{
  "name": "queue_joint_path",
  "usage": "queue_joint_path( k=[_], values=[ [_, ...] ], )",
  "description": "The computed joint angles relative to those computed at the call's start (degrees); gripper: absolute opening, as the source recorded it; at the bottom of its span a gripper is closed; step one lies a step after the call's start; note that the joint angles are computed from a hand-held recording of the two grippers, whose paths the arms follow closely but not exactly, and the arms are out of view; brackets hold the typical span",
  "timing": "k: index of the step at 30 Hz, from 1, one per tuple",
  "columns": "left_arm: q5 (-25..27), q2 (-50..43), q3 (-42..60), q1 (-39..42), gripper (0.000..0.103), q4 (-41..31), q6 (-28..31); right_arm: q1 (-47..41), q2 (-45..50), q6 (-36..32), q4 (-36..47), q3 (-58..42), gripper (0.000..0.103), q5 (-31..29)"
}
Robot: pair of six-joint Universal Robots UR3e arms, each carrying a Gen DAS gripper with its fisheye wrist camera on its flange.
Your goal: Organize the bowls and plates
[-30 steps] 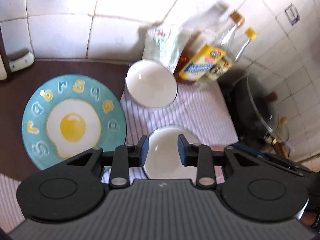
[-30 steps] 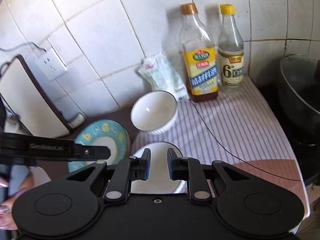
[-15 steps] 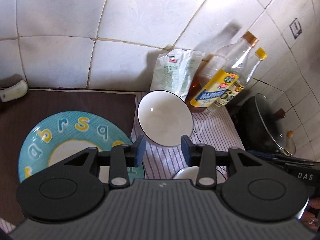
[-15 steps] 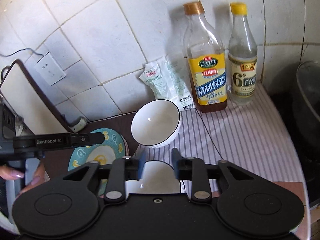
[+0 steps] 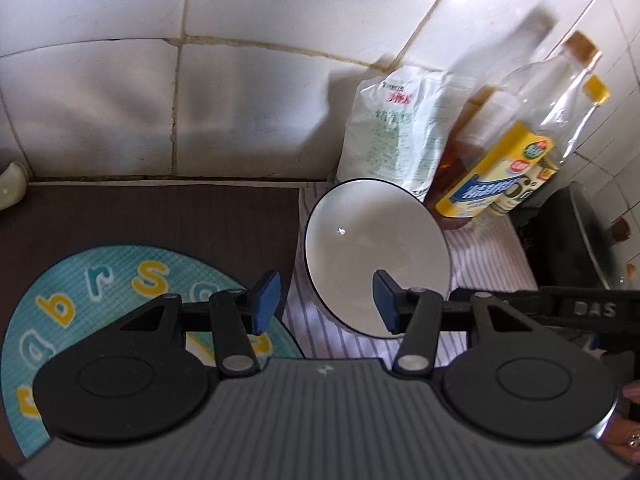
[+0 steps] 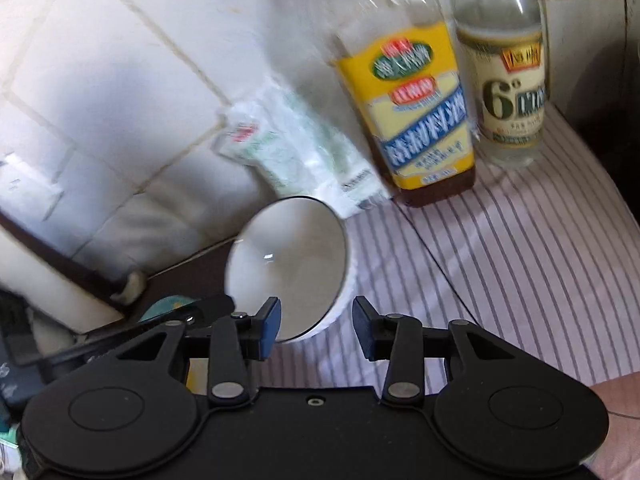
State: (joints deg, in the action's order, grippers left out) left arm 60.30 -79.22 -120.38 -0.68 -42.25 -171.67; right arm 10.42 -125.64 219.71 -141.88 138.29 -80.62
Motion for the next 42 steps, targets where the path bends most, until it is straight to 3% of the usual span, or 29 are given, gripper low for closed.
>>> queue_joint_path(
  k=[4, 8, 11, 13, 15, 17, 26, 30, 33, 42],
  values=[
    [2.09, -3.76, 2.37, -1.92, 0.048, 1.8, -0.59, -5.64, 1.63, 0.48, -0.78, 2.17, 0.045, 5.88],
    [6.35, -8.28, 6.4, -4.43, 0.05, 0.67, -2.19, -7.25, 3.75, 2.32, -4.87, 4.03, 0.045, 7.32],
    [6.71, -9.65, 6.53, -4.78, 0.049, 2.38, -3.71, -7.78, 4.91, 3.83, -7.39, 5.03, 0.045, 7.59],
    [6.22, -10.19, 6.77, -4.73, 0.044, 2.03, -3.49, -7.7, 5.13, 4.96, -9.59, 5.95, 0.04, 7.33],
    [5.82, -10.51, 7.0, -4.61, 0.021, 0.85, -3.11, -6.51, 6.04, 5.5, -11.35, 6.0, 0.026, 5.39],
    [5.2, -10.74, 6.63, -4.28, 0.016, 0.23, -3.27, -5.26, 7.33, 5.58, -13.2, 5.96, 0.015, 3.51],
    [5.05, -8.85, 1.96, -5.24, 0.012, 6.73, -4.55, -6.13, 7.32, 4.5, -13.81, 6.93, 0.012, 3.81],
    [8.76, -7.73, 4.44, -7.0, 0.011, 2.34, -6.29, -2.81, 8.64, 3.93, -13.97, 5.42, 0.012, 0.68],
    [11.56, -6.2, 4.92, -9.18, 0.011, 2.49, -7.72, -3.82, 6.0, 2.57, -13.05, 6.28, 0.013, 2.86],
    [9.39, 0.74, 7.51, -7.78, 0.011, -6.8, -6.99, -5.72, -8.89, 1.43, -0.55, 5.48, 0.015, 5.44]
  ],
)
